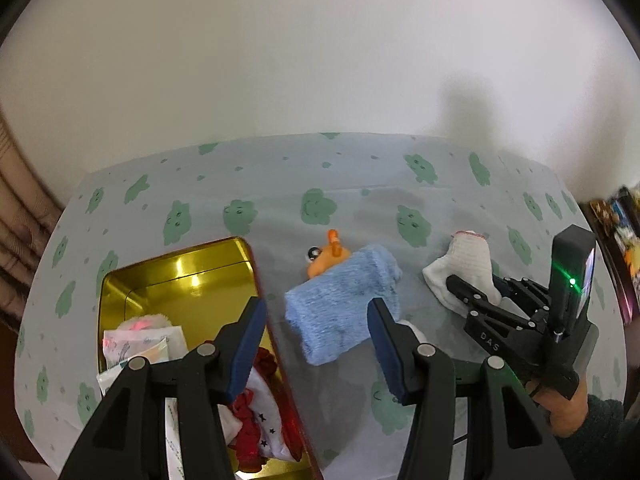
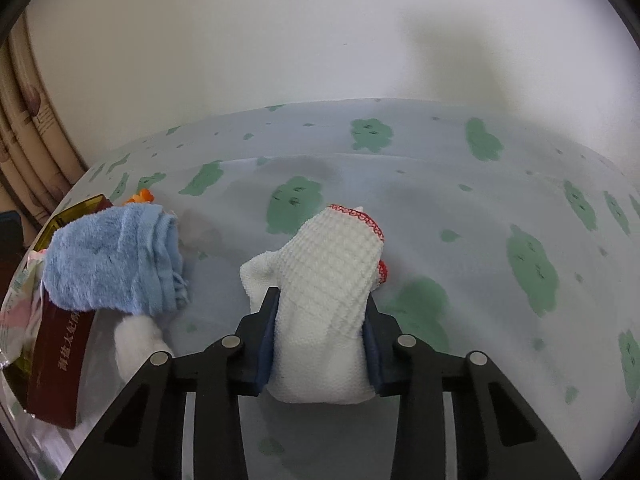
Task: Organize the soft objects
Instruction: 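Lift the white sock with the right gripper while the left gripper moves toward the blue towel, then grasp the blue towel with the left gripper while the right gripper holds the sock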
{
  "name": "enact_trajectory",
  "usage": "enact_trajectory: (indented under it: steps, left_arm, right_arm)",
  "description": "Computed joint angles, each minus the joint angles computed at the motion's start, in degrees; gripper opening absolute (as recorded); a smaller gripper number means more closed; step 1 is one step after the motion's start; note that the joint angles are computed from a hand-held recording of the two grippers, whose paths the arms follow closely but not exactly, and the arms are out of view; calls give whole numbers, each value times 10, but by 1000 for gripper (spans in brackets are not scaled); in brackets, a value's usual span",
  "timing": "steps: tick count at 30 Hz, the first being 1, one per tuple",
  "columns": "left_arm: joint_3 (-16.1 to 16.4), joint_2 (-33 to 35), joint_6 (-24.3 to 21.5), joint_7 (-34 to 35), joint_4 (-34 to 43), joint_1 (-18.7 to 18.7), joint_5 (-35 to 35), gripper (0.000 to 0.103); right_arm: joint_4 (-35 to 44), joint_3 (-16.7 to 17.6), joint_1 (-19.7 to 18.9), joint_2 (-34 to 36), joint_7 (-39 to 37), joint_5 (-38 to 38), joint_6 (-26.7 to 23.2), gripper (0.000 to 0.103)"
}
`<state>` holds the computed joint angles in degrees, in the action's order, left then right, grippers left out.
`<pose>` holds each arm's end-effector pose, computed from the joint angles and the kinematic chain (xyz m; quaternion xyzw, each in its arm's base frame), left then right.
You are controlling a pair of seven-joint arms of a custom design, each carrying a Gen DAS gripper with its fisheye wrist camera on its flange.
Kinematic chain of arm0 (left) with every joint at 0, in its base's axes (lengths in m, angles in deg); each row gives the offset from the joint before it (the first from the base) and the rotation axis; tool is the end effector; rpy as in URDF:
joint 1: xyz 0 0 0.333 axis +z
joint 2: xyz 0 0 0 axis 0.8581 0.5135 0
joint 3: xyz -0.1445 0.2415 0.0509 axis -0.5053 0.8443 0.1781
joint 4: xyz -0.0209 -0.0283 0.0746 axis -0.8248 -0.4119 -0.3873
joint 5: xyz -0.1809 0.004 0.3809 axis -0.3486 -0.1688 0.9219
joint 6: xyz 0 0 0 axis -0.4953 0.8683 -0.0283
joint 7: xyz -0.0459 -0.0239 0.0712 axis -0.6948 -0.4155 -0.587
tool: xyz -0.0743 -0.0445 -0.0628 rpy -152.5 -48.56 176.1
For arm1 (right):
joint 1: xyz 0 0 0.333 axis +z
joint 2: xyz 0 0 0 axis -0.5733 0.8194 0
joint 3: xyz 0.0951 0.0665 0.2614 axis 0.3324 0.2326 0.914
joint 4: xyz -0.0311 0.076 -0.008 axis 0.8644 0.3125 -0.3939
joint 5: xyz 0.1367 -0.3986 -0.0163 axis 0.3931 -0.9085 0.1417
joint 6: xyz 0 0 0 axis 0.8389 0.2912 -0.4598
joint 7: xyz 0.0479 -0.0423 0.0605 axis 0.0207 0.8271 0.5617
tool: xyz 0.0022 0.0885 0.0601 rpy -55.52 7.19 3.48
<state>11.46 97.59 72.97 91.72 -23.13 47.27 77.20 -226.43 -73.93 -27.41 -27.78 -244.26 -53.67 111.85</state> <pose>0.6436 -0.2646 0.4029 -0.4276 0.8612 -0.2472 0.1200 0.5073 0.1274 0.3119 -0.4764 0.8190 -0.2406 0.2107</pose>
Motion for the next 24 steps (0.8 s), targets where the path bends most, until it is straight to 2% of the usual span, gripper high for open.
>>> enact_trajectory:
  steps: [7,14,19,24]
  left_arm:
    - [-4,27,-67,16,58,-10,9,54]
    - [8,117,-207,-17,209,-38,56,54]
    - [8,183,-282,-35,308,-45,57,54]
    - [19,223,-304,-52,362,-56,76,54]
  right_arm:
    - [-51,9,-15,-43,32,-11,16,34]
    - [-49,14,-21,-39,27,-7,22,36]
    - [-51,15,-23,-41,27,-8,23,36]
    - [-50,15,-23,-40,28,-7,24,37]
